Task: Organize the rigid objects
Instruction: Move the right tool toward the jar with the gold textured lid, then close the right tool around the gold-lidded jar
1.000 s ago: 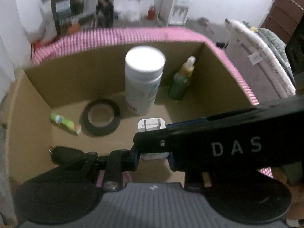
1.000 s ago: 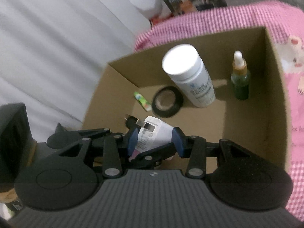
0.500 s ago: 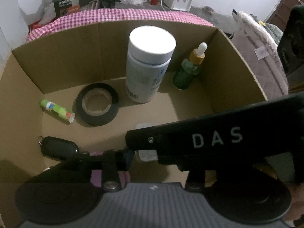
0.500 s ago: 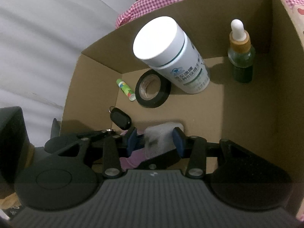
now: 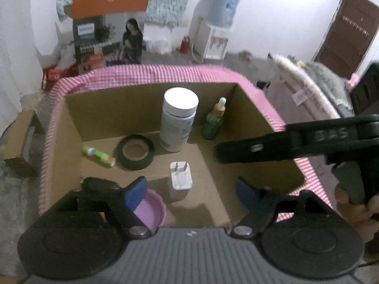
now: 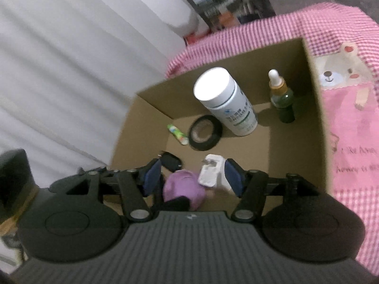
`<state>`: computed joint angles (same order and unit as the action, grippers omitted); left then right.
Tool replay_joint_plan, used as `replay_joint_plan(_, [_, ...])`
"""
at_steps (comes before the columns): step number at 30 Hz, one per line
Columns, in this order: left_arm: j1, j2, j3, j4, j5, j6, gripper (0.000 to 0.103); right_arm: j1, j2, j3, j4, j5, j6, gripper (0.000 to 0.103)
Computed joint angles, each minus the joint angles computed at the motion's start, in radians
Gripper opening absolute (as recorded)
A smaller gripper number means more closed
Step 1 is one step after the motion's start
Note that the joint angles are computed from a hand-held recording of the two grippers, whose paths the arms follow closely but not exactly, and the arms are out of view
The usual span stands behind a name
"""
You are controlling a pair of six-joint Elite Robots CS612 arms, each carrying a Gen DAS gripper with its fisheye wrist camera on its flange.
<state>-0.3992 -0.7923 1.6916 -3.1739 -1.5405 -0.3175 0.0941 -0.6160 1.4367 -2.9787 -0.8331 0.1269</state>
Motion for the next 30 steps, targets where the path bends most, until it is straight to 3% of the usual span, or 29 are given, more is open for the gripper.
replay_joint_plan(5, [-0.011,-0.049,0.129,-0.145,0.045,-0.009,0.09,-0.028,-0.04,0.139,-0.21,0.098,0.077,0.06])
replay_joint_plan(9, [-0.018,-0.062,0.196,-0.186,0.069,-0.027,0.092,-0.026,-0.048,0.216,-0.299,0.142,0.099,0.06])
replay_joint_plan(14, [-0.024,-0.035,0.208,-0.152,0.065,-0.029,0.092,0.005,-0.027,0.231,-0.251,0.121,0.072,0.06])
replay_joint_plan(22, [-0.033,0.025,0.16,-0.089,0.114,0.0,0.084,0.046,0.03,0.148,-0.105,0.071,0.062,0.047])
replay_joint_plan(27, [-0.026,0.046,0.137,-0.071,0.093,0.0,0.061,0.06,0.056,0.102,-0.056,0.059,0.062,0.041])
replay_joint_plan(30, [-0.024,0.053,0.134,-0.086,0.079,-0.002,0.06,0.065,0.06,0.094,-0.037,0.06,0.057,0.038])
